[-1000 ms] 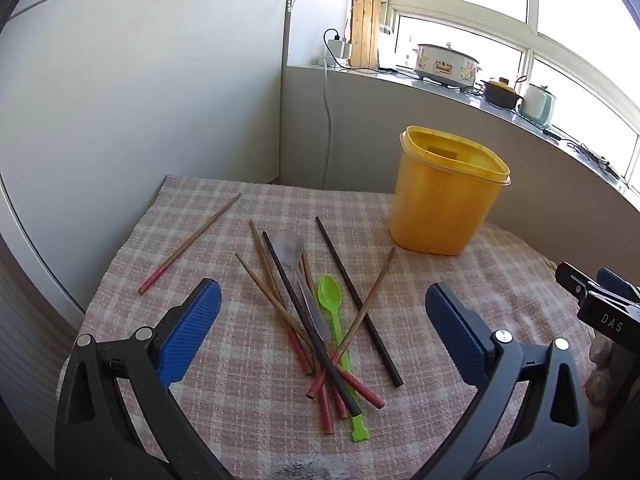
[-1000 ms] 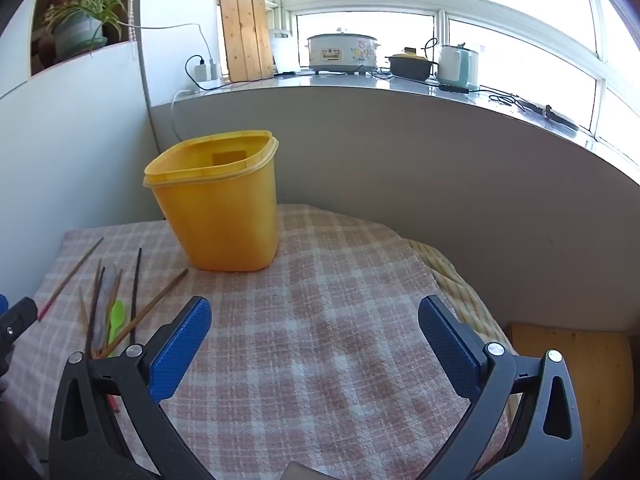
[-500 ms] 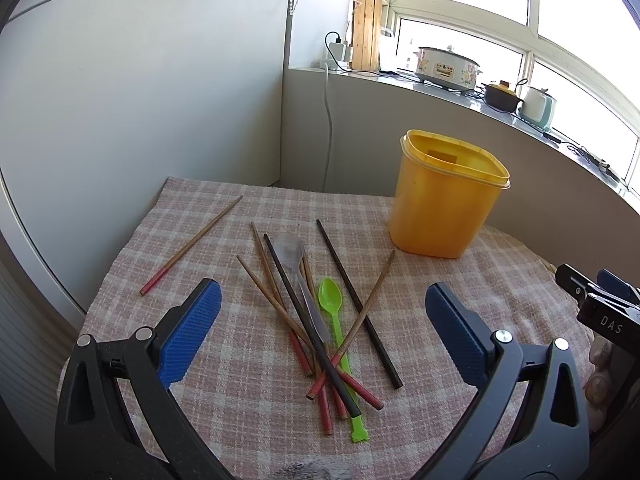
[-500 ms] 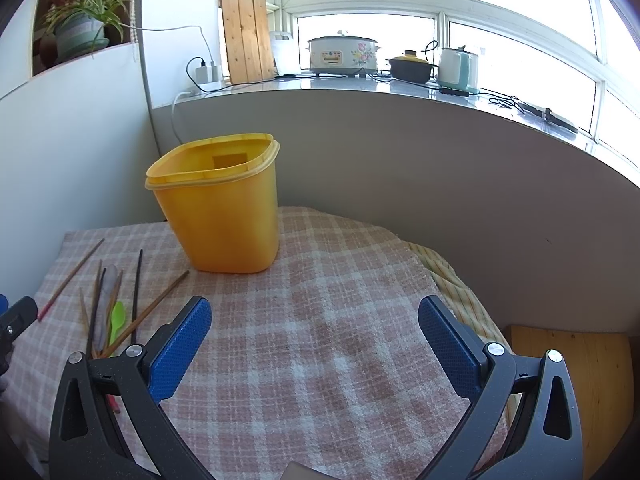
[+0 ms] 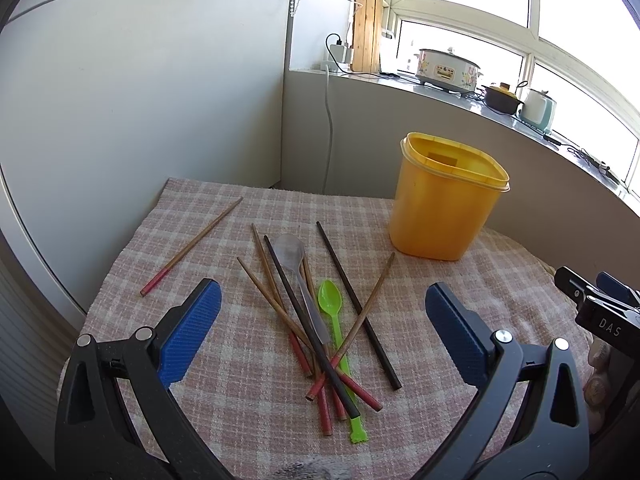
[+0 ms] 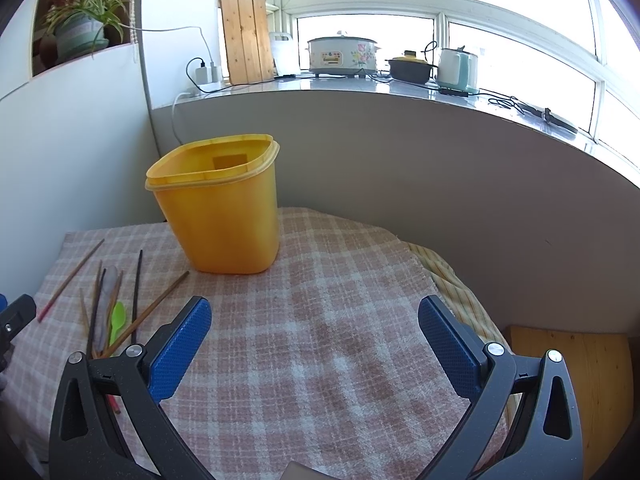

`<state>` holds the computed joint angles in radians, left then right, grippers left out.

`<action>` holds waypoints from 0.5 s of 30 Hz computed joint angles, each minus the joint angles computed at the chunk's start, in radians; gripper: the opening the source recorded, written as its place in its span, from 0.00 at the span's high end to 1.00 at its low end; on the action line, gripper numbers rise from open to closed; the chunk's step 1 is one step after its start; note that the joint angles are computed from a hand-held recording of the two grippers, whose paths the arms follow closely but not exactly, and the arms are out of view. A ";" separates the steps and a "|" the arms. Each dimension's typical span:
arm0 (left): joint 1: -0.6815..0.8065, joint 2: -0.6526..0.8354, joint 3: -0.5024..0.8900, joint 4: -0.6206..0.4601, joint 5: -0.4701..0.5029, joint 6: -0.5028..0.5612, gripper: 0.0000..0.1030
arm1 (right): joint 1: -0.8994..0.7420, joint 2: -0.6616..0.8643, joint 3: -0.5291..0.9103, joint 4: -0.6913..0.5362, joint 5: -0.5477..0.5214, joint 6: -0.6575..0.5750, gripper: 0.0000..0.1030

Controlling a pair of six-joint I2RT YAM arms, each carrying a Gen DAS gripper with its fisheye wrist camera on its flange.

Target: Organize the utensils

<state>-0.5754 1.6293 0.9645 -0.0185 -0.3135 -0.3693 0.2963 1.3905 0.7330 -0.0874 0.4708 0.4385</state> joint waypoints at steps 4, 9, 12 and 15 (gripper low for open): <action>0.001 -0.003 0.001 -0.004 0.001 0.000 0.00 | 0.000 0.001 0.001 0.001 0.002 -0.001 0.01; 0.001 -0.003 0.001 -0.003 0.001 0.000 0.00 | 0.001 0.000 0.000 0.000 0.003 0.000 0.01; 0.000 -0.003 0.001 -0.003 0.000 0.000 0.00 | 0.001 0.000 0.000 0.003 0.003 -0.002 0.01; 0.001 -0.003 -0.001 -0.001 0.000 0.000 0.00 | 0.001 0.000 -0.002 0.005 0.003 -0.003 0.01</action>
